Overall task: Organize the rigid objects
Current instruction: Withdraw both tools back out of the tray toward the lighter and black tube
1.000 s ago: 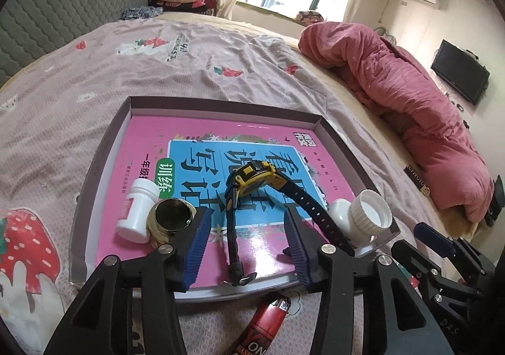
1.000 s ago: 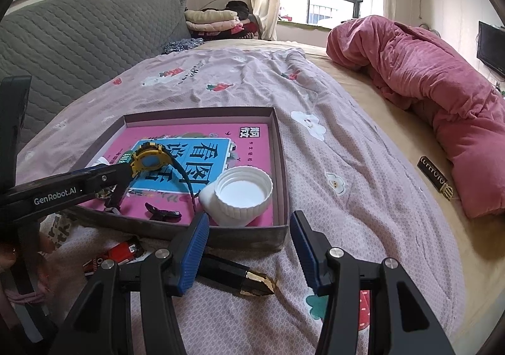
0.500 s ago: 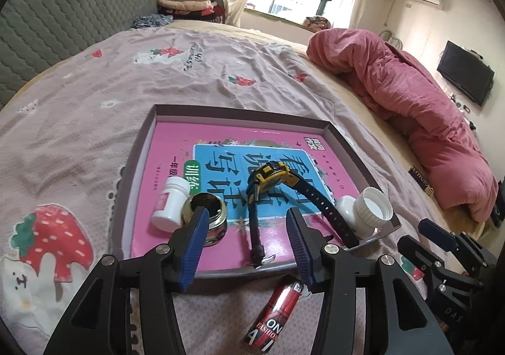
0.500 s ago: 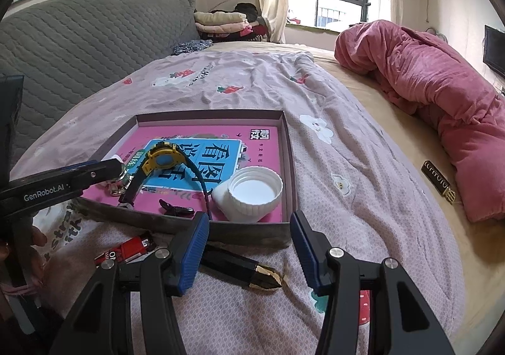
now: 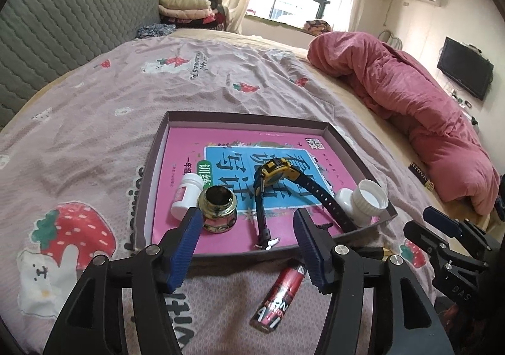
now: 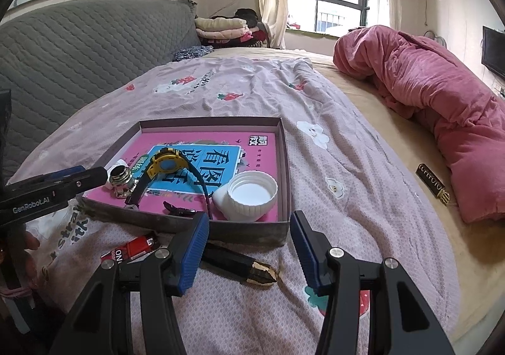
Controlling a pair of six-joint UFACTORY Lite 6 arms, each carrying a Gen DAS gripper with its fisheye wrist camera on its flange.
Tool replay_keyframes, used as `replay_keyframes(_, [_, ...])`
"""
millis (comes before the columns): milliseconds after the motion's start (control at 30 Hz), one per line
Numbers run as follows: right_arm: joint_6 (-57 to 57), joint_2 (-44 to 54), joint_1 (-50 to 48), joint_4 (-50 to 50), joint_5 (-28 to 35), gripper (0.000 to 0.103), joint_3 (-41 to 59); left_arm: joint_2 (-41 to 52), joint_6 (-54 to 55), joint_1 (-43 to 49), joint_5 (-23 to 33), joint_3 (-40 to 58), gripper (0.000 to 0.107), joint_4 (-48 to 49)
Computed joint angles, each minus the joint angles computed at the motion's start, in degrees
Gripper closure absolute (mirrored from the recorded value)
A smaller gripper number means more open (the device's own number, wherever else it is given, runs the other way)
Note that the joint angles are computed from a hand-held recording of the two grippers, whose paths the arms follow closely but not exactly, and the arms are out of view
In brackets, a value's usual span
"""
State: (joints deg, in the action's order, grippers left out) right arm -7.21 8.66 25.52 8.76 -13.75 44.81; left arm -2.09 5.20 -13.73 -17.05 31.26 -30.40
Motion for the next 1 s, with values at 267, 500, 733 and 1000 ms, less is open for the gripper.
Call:
replay_keyframes(267, [1.36,-2.03,0.13,-1.57,-0.14,0.05,-1.84,-5.82,16.49,-5.02,0.1,-3.3,0.035,-17.15])
replay_keyframes(500, [5.86,-4.92,-0.1,-6.29,-0.05,0.05,-4.26,-11.38,31.02,-8.49,0.39,-6.11,0.033,-32.47])
replay_keyframes(733, [12.83,-8.42,-0.54,-14.27,0.2,0.05,-6.95,-16.18,47.09,-13.19,-2.99,-8.64,0.031,-51.16])
replay_keyframes(1000, [15.76,-11.83,0.34,-17.73,0.98,0.05,-9.86,-19.42,53.69,-14.7,-2.74,-10.45,0.031,-59.87])
